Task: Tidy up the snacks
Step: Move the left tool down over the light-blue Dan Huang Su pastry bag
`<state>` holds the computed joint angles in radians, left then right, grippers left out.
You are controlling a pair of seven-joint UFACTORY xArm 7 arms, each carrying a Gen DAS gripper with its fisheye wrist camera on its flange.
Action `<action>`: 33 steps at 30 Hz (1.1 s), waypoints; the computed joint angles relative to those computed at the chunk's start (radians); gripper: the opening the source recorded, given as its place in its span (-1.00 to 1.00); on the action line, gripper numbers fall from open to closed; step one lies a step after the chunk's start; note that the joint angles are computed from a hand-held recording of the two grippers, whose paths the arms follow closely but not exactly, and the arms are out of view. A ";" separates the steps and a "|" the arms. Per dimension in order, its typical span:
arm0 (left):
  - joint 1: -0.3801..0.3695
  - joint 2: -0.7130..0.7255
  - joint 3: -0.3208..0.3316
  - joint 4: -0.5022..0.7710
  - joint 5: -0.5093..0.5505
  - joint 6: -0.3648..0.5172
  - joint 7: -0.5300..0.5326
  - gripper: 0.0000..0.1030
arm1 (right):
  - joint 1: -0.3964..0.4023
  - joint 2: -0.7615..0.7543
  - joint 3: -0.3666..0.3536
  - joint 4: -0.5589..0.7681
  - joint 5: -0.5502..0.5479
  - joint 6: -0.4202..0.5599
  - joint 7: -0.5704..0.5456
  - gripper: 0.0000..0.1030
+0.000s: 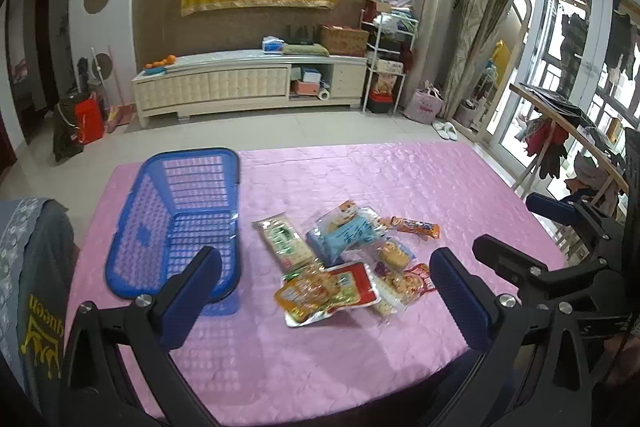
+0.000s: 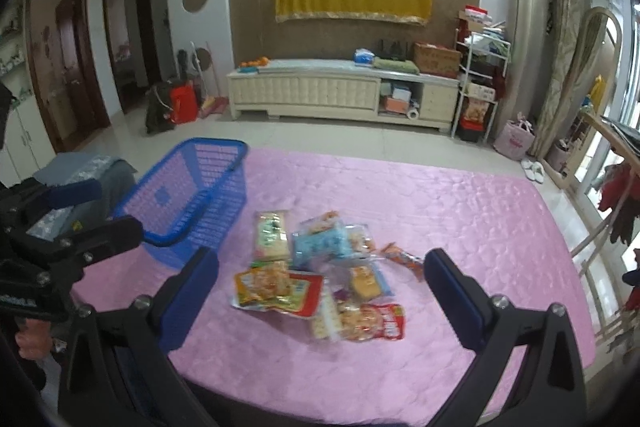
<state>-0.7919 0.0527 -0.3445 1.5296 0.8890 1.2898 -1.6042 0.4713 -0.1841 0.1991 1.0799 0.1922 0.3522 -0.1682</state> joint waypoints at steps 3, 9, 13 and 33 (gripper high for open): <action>0.013 0.046 0.021 0.050 -0.017 -0.025 0.044 1.00 | 0.010 0.049 -0.028 0.048 0.063 0.021 -0.075 1.00; 0.022 0.137 0.088 0.141 -0.086 -0.072 0.118 1.00 | -0.038 0.175 -0.026 0.200 0.100 0.118 -0.137 1.00; 0.038 0.190 0.130 0.175 -0.139 -0.136 0.151 1.00 | -0.079 0.272 -0.016 0.308 0.123 0.185 -0.149 1.00; 0.143 0.474 0.265 0.351 -0.483 -0.314 0.382 1.00 | -0.066 0.667 -0.060 0.670 -0.150 0.309 0.061 1.00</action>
<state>-0.6487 0.5271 -0.0790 1.8803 0.4061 0.9760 -1.2223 0.4056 0.4832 0.1387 1.7494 0.0425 0.6608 -0.1076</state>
